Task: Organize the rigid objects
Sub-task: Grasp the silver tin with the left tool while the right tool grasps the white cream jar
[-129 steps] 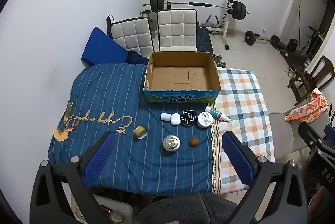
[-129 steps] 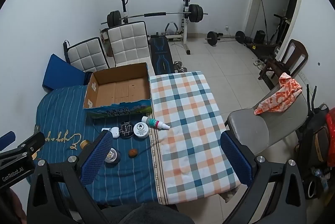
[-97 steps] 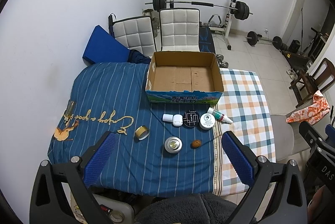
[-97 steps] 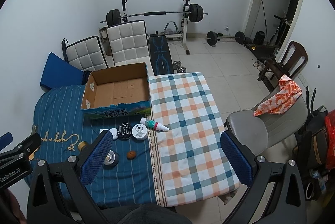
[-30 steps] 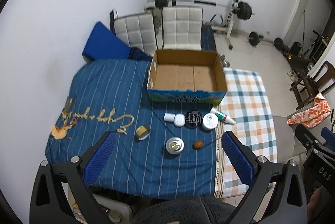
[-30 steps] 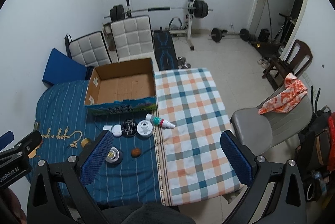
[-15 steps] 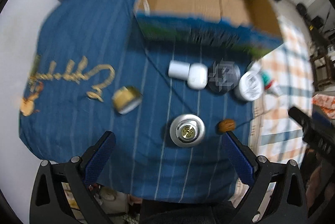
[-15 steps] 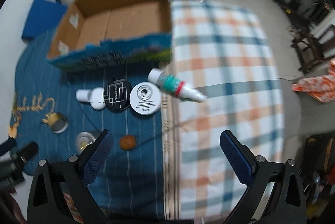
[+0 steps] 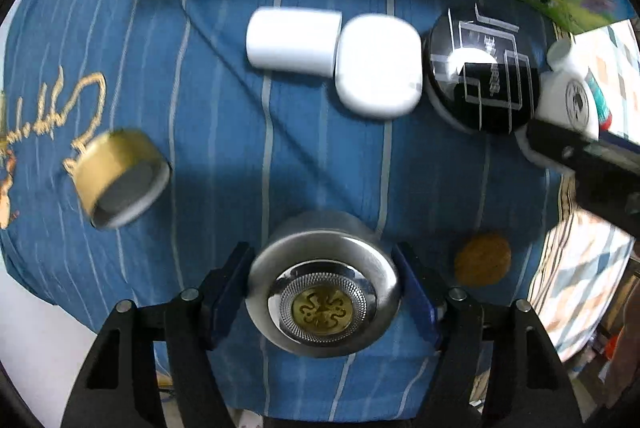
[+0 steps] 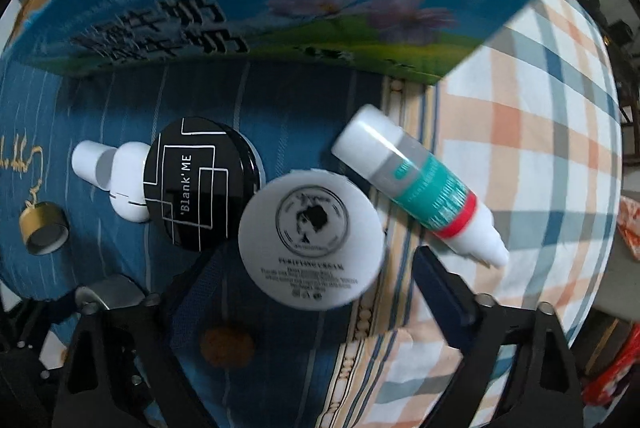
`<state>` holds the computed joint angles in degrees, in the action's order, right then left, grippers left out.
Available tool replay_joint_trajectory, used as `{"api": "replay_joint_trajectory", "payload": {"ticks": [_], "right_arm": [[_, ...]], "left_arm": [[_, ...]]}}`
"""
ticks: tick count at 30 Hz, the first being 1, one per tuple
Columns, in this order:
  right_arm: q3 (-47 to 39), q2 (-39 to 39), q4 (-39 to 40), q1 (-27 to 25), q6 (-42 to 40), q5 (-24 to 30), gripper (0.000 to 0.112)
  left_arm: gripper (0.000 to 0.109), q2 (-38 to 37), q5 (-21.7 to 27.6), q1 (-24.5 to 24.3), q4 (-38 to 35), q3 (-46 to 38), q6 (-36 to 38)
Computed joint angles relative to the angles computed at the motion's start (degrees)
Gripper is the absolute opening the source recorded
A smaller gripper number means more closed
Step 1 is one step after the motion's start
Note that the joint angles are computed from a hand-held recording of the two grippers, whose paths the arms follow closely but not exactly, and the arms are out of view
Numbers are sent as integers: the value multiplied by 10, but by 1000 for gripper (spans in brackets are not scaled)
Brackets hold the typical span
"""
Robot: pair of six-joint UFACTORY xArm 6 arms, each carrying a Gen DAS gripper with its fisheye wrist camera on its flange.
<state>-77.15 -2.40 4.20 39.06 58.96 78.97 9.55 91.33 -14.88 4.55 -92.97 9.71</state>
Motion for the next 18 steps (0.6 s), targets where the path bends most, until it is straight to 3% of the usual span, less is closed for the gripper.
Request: {"api": "replay_joint_trajectory", "payload": {"ticks": [3,7,11,14,18], "right_arm": [[0,16,14,-6,-25,-4,71],[11,16,26,-6,-40,-11,70],[39,-5,65,12,-44,-1,70],[68,-23,71,23,-26,-22,71],[90,-24,96,20,-5,-50,72]], "left_arm": [[69,11,3,0,-4,-21,-14],[69,33,6,8,-25,-50,-27],[70,54,44,32,-58,-88,-23],[71,63,74,58,-102,-85,-38],[71,56,78,72,-103,-60,-37]]}}
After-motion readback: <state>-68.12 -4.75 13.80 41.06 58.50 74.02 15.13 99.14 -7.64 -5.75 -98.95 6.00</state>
